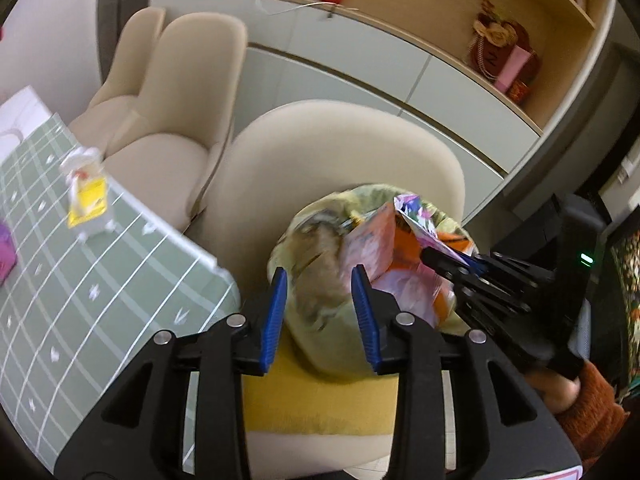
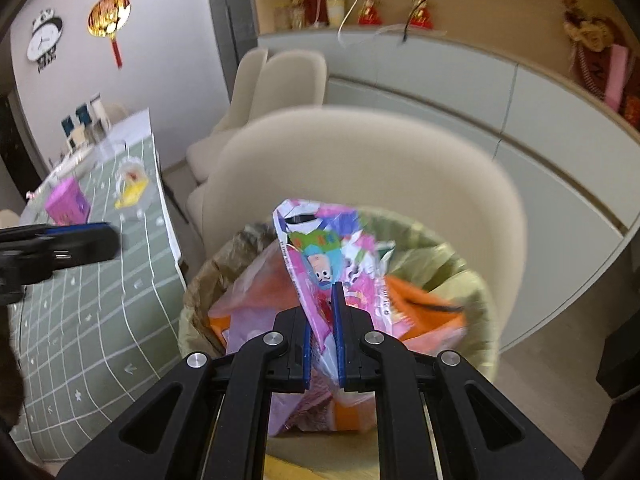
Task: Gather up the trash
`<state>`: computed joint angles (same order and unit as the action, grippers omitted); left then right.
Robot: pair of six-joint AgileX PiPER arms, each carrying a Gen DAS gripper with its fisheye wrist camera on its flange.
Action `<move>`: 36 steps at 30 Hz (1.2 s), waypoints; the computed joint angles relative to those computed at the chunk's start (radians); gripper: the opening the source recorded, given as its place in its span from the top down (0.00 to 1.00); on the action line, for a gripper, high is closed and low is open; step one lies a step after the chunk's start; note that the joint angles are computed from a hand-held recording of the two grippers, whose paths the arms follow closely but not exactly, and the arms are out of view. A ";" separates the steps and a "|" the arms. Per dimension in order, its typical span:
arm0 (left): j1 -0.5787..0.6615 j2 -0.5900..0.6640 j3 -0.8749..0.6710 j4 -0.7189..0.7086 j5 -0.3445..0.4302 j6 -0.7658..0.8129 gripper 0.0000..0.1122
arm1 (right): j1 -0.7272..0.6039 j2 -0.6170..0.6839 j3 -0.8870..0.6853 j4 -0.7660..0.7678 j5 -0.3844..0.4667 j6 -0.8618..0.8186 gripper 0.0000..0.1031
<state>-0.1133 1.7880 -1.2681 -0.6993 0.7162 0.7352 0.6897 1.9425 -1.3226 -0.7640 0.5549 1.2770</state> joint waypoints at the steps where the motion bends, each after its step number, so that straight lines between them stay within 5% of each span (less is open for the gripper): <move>1: 0.018 -0.011 0.017 -0.001 0.006 0.000 0.71 | -0.006 0.016 -0.013 0.030 -0.008 -0.032 0.90; 6: 0.092 -0.059 0.083 0.028 0.018 -0.026 0.69 | -0.043 0.053 -0.028 0.207 -0.079 -0.188 0.90; 11: 0.170 -0.116 0.162 0.027 0.001 0.008 0.63 | -0.049 0.010 0.040 0.217 -0.157 -0.192 0.89; 15: 0.224 -0.145 0.213 0.017 -0.002 0.010 0.61 | -0.033 -0.047 0.106 0.184 -0.180 -0.184 0.61; 17: 0.247 -0.158 0.232 0.003 -0.002 0.033 0.59 | -0.006 -0.065 0.115 0.115 -0.162 -0.123 0.56; 25: 0.343 -0.228 0.313 -0.096 0.005 0.215 0.52 | 0.161 -0.152 0.168 -0.205 -0.047 0.292 0.48; 28: 0.427 -0.290 0.371 -0.168 0.011 0.379 0.46 | 0.292 -0.157 0.114 -0.236 0.094 0.389 0.48; 36: 0.800 -0.422 0.471 -0.284 0.232 0.807 0.26 | 0.619 -0.002 -0.177 -0.293 0.431 0.616 0.48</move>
<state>0.6867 1.3658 -0.7970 -0.9829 0.9479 1.5419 1.3087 1.9406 -1.4996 -1.0566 0.9855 1.8935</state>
